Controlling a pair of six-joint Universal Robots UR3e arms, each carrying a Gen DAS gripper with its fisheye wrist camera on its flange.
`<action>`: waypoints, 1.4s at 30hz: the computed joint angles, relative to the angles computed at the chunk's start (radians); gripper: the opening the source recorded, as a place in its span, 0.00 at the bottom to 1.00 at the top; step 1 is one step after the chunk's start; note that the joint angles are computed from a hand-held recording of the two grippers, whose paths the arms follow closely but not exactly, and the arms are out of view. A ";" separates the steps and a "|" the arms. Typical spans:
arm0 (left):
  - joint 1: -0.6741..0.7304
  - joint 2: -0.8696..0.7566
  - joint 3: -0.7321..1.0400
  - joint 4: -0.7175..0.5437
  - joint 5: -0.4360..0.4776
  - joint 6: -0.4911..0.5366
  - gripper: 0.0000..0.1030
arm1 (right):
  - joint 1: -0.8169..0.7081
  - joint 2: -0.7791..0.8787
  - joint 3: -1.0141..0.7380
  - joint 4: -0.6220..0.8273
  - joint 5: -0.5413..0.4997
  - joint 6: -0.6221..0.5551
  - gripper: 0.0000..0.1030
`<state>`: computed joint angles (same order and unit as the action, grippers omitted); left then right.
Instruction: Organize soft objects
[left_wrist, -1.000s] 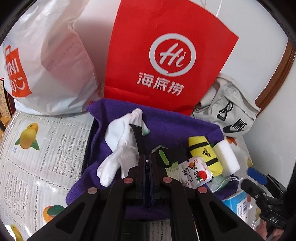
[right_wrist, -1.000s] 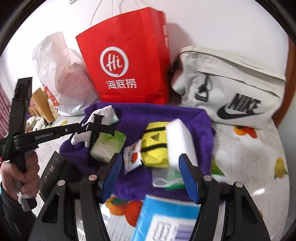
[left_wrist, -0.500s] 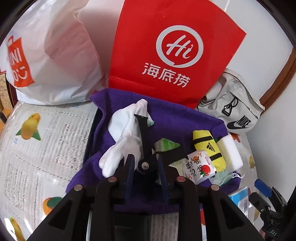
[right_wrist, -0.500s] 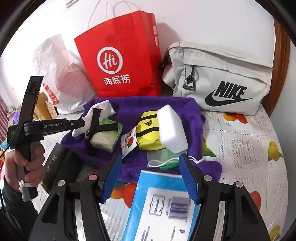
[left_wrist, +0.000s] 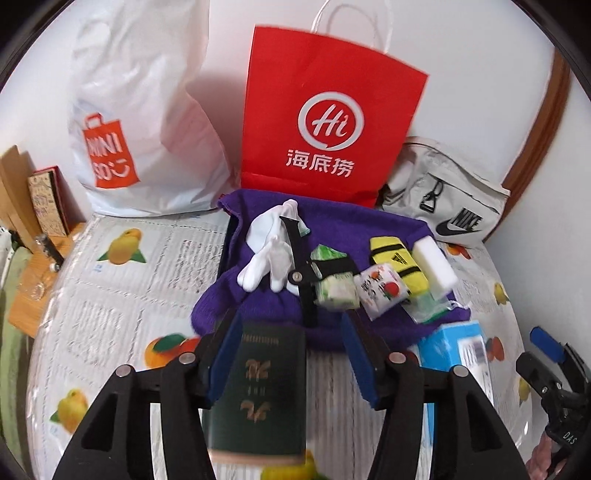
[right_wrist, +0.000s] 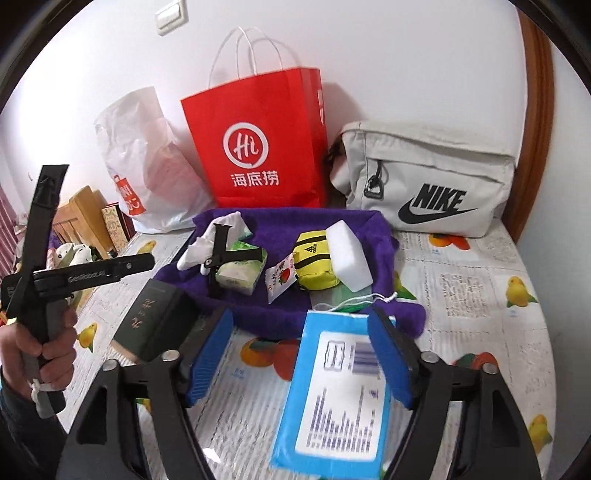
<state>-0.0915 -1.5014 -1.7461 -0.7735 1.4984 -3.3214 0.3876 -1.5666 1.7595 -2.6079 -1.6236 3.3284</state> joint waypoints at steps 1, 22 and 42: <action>-0.009 0.036 -0.018 -0.009 0.010 -0.002 0.56 | 0.014 -0.018 0.010 0.001 -0.020 0.002 0.79; -0.390 0.422 -0.185 -0.177 0.347 -0.214 0.90 | 0.320 -0.302 0.161 0.210 -0.333 0.274 0.97; -0.847 0.413 -0.121 -0.376 0.744 -0.563 0.91 | 0.663 -0.386 0.168 0.406 -0.661 0.557 1.00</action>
